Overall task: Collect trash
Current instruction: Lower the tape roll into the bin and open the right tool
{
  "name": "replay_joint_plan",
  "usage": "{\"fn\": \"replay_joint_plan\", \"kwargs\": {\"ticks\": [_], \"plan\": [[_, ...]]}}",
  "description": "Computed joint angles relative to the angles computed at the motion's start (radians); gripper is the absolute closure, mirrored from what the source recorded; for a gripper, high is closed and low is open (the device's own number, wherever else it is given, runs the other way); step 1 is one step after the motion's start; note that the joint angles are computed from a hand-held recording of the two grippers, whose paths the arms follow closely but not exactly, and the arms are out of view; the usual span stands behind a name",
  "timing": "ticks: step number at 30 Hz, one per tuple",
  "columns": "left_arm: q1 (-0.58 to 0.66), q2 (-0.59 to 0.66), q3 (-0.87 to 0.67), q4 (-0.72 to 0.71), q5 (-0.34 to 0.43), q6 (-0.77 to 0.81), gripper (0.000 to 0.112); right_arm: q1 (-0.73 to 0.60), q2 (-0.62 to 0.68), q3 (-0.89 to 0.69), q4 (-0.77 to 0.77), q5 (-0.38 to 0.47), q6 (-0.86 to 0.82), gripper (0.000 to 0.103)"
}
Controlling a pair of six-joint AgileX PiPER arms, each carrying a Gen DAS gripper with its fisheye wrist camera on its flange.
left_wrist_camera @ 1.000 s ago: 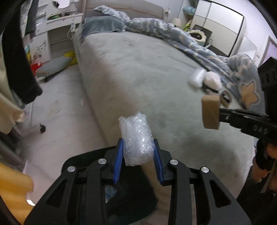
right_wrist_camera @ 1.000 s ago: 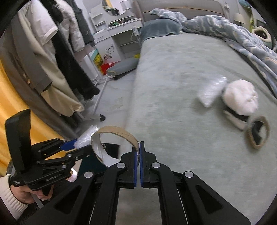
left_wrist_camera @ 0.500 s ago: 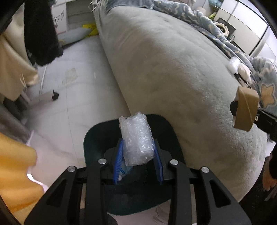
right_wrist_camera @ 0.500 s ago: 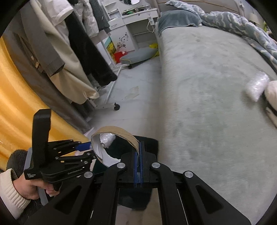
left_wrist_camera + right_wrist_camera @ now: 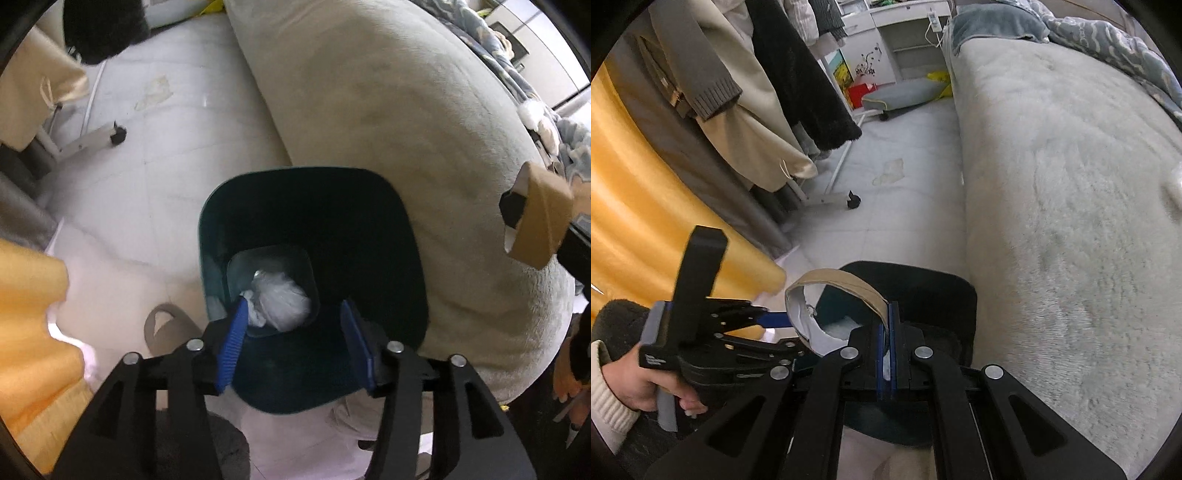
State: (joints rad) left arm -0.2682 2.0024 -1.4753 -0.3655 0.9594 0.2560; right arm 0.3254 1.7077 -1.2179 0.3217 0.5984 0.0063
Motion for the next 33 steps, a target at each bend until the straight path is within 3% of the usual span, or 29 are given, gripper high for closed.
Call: {"fn": "replay_joint_plan", "kwargs": {"ticks": [12,19,25,29,33], "plan": [[0.057,-0.114,0.057,-0.057,-0.064,0.058,0.042,0.044,0.149,-0.084,-0.087,0.070,0.078,0.101],[0.074,-0.204,0.118,-0.133,-0.178,0.162,0.042,0.064,0.228,-0.127,-0.089,0.126,0.091,0.101],[0.064,-0.264,0.165,-0.141,-0.285,0.214,0.047,0.074,0.261,-0.143,-0.083,0.159,0.093,0.101],[0.067,-0.285,0.173,-0.160,-0.315,0.232,0.055,0.073,0.277,-0.161,-0.080,0.183,0.089,0.100],[0.050,-0.308,0.179,-0.150,-0.346,0.226,0.056,0.081,0.289,-0.167,-0.086,0.204,0.091,0.100]]}}
